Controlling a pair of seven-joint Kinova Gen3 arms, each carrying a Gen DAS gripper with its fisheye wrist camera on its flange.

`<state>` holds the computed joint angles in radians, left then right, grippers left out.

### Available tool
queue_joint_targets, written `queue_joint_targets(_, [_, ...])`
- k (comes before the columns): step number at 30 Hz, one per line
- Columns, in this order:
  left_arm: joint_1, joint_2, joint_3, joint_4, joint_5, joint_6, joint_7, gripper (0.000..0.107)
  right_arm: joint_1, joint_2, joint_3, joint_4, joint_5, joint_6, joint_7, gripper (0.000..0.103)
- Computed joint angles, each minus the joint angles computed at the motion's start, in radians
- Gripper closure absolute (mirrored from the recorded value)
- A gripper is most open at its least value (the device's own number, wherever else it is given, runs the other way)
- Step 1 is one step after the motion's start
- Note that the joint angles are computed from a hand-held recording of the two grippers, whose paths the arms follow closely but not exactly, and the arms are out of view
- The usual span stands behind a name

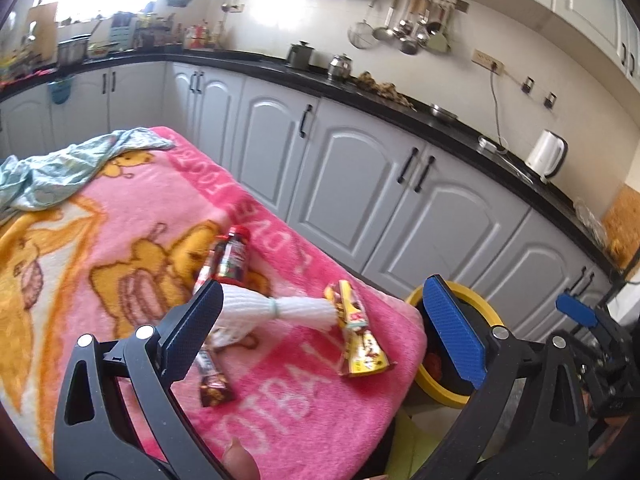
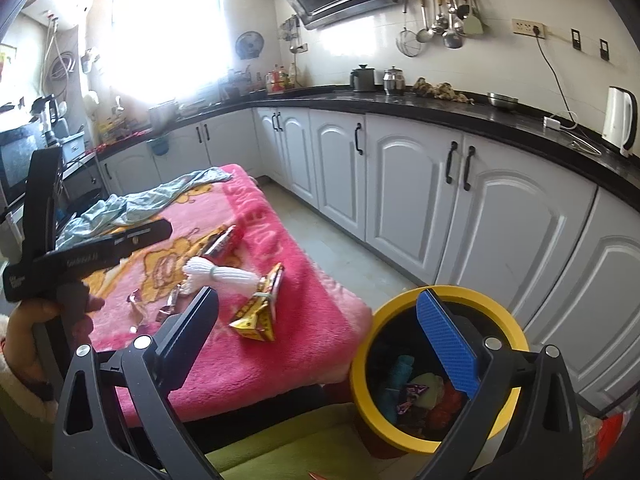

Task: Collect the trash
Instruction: 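Move both open tools back over the remaining items on the blanket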

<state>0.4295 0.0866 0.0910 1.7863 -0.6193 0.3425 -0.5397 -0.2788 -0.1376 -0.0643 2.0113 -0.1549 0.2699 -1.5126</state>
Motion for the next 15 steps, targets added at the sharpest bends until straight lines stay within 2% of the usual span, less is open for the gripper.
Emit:
queue_joint_targets(4, [-0.017, -0.026, -0.013, 0.024, -0.027, -0.001, 0.049, 0.015, -0.01, 0.006, -0.012, -0.01, 0.002, 0.007, -0.004, 0.007])
queue_joint_targets(15, [-0.139, -0.086, 0.029, 0.084, -0.045, 0.013, 0.11, 0.015, -0.049, 0.041, -0.044, -0.049, 0.002, 0.029, 0.01, 0.007])
